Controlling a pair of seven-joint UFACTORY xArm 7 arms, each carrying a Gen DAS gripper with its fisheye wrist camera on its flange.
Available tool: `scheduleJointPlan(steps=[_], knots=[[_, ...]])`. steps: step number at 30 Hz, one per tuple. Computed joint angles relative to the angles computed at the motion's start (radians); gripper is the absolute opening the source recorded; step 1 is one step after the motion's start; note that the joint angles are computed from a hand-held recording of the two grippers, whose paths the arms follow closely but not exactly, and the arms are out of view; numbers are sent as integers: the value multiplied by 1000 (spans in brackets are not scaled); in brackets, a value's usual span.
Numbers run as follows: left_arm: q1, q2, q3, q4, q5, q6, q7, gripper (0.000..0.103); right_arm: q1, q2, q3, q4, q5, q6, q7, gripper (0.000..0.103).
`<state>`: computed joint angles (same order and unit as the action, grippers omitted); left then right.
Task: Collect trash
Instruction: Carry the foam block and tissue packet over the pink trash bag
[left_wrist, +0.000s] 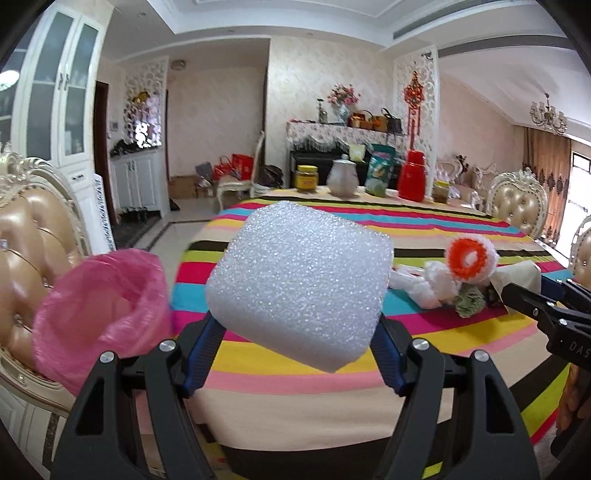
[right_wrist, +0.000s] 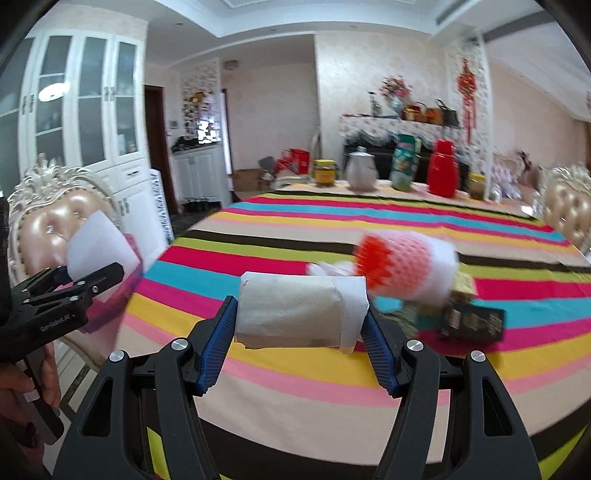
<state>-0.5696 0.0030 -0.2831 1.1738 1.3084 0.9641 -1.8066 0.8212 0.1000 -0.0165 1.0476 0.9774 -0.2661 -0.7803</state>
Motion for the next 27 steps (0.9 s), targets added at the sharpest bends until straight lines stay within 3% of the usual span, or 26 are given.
scheduleJointPlan(steps=[2, 5, 8, 13, 23, 27], knots=[[5, -26, 3, -27, -5, 12, -6, 70, -115, 16, 118, 2, -165, 6, 132, 63], [26, -79, -3, -84, -16, 36, -15, 70, -208, 60, 221, 39, -329, 21, 245, 63], [50, -127, -20, -130, -31, 68, -21, 70, -201, 114, 231, 108, -394, 52, 280, 63], [105, -231, -46, -218, -64, 119, -19, 70, -286, 224, 348, 253, -504, 123, 329, 63], [257, -414, -63, -375, -159, 125, 9, 71, -200, 468, 334, 623, -717, 306, 428, 63], [316, -456, -54, -422, -183, 93, 32, 71, -180, 588, 368, 813, -798, 389, 441, 63]])
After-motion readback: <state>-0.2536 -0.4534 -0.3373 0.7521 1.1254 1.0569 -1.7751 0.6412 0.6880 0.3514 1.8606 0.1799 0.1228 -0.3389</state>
